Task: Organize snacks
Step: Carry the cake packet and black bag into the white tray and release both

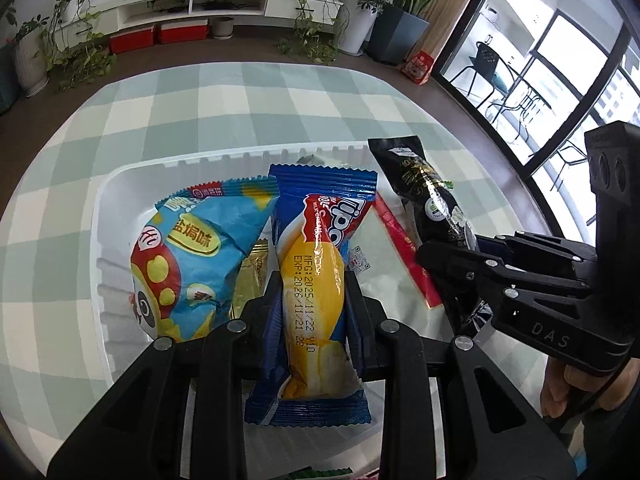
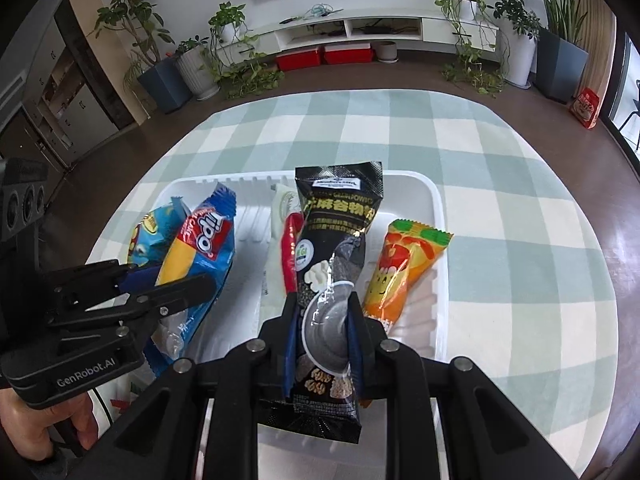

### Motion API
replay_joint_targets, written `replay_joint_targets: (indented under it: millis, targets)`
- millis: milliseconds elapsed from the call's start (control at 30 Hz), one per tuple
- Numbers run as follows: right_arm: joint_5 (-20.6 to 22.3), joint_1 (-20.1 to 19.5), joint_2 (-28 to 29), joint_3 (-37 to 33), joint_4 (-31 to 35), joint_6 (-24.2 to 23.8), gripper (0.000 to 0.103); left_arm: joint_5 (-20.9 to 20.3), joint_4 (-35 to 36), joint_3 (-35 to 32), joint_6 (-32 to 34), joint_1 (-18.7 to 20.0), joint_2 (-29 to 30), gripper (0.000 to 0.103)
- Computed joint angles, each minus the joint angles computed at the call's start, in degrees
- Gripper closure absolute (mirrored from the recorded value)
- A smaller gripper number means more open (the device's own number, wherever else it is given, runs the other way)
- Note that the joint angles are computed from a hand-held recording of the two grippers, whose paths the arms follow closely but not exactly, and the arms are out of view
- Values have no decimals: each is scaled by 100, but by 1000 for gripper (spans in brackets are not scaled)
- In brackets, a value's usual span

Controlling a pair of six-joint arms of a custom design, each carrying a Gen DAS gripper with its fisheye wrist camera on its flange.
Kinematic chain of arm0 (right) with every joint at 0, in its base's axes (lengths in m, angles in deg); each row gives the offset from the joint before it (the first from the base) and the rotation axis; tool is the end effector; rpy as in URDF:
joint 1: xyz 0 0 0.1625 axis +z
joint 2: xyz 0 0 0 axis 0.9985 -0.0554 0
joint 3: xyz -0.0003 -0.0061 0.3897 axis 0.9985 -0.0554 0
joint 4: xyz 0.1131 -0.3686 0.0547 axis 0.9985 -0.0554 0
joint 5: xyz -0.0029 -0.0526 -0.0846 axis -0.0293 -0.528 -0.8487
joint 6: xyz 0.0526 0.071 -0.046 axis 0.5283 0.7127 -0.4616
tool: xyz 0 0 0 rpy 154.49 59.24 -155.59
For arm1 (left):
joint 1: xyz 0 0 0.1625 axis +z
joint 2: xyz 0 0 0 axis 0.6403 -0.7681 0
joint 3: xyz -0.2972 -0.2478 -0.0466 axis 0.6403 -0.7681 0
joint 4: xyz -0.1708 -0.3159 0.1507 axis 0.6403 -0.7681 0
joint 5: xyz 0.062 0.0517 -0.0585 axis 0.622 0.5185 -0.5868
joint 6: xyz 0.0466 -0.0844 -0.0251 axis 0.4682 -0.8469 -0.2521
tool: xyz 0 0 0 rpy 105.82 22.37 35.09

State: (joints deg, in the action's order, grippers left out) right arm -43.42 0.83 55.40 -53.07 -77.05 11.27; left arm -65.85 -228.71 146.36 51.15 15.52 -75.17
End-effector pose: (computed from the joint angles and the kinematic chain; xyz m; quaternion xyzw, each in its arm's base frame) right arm 0.0756 -0.8149 0.3547 0.3600 -0.9137 0.0788 0.1715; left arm -0.1243 -0.5320 0.2091 0.0385 0.9264 -0.2723 0.2572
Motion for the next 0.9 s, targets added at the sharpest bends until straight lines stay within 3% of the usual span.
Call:
replay_joint_targets:
  millis: [267, 400, 600, 667, 767, 833, 900]
  targets:
    - [-44, -35, 97, -104, 41, 22, 76, -38, -84, -30, 27, 109, 65, 74]
    - [-22, -37, 42, 17, -67, -34, 71, -23, -168, 34, 49, 67, 41, 61]
    - [-14, -40, -50, 185, -205, -74, 71, 35, -222, 84, 66, -10, 1, 54]
    - [7, -42, -87, 231, -290, -89, 71, 84, -294, 139, 67, -63, -58, 45]
    - [198, -61, -215, 335, -392, -76, 64, 224, -402, 265, 113, -243, -187, 21]
    - [370, -71, -287, 353, -435, -24, 48, 333, -492, 390, 138, -406, -313, 6]
    - [531, -73, -382, 363, -448, 37, 41, 510, -515, 552, 89, -615, -490, 2]
